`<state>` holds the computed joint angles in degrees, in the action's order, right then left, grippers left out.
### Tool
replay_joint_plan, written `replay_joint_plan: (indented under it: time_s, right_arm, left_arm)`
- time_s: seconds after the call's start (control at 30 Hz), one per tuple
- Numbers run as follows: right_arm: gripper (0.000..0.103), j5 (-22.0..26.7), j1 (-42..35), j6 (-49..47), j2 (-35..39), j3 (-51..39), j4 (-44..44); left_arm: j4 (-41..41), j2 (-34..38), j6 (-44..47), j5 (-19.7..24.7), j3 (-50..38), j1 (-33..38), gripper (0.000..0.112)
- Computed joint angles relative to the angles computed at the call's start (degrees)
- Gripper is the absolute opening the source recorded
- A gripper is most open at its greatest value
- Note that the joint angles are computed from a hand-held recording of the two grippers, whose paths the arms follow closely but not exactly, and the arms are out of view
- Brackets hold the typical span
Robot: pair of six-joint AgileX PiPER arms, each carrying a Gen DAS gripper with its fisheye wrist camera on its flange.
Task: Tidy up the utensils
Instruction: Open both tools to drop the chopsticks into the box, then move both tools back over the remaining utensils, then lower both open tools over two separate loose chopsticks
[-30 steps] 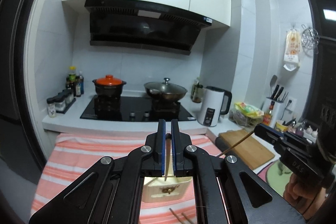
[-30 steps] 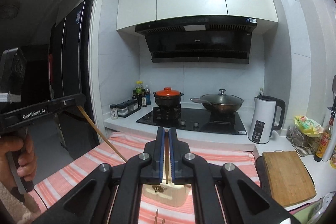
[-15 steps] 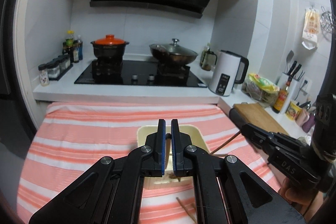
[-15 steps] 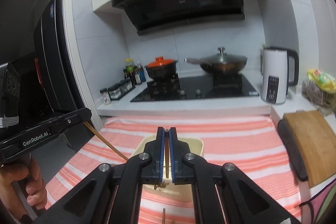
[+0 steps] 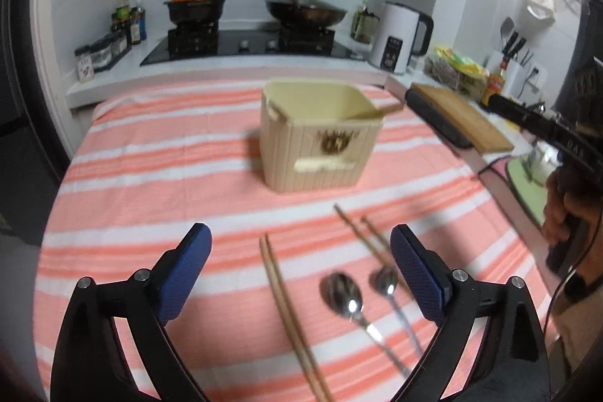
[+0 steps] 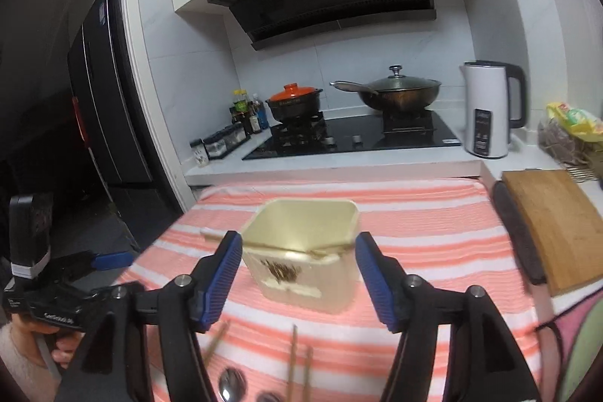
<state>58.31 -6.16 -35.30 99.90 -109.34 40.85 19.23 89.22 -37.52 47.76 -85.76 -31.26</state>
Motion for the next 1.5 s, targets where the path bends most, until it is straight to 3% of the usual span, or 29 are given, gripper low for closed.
replay_joint_plan:
  time_s: [0.1,0.2,0.3,0.47,0.6,0.77,1.0,1.23,1.5]
  right_arm:
    - [0.073,-2.8,-2.96,-6.95,-7.63,14.77,-2.25]
    - [0.073,-5.42,-6.38,-11.63,-13.71,28.63,-5.55]
    - [0.073,-8.36,-10.28,-15.12,-18.93,40.27,-6.85]
    - [0.073,-11.53,-12.86,-16.82,-23.01,49.45,-11.53]
    - [0.073,-11.38,-13.77,-17.97,-22.46,51.53,-12.58]
    - [0.073,-10.33,-14.95,-18.87,-22.78,52.47,-11.46]
    - [0.073,-11.42,-12.37,-15.35,-22.37,52.56,-15.05]
    - [0.073,-11.4,-12.41,-14.93,-22.05,52.42,-15.17]
    - [0.073,-11.84,-12.09,-14.51,-22.07,52.57,-15.55]
  left_arm:
    - [4.28,-5.76,-9.45,-0.76,13.08,-2.66,0.097]
    - [12.82,-9.88,-24.63,-0.59,23.28,-6.64,0.097]
    - [21.64,-10.89,-38.3,2.36,28.39,-10.15,0.097]
    - [32.45,-9.97,-51.09,0.37,32.96,-10.55,0.097]
    - [30.32,-7.04,-48.67,1.93,32.16,-10.06,0.097]
    - [29.06,-10.9,-49.35,0.7,36.35,-11.76,0.097]
    - [22.61,-15.44,-42.69,-10.49,41.61,-16.14,0.097]
    - [18.22,-6.33,-30.97,-4.26,33.06,-19.82,0.097]
    - [20.11,-5.78,-34.35,-1.36,32.99,-19.91,0.097]
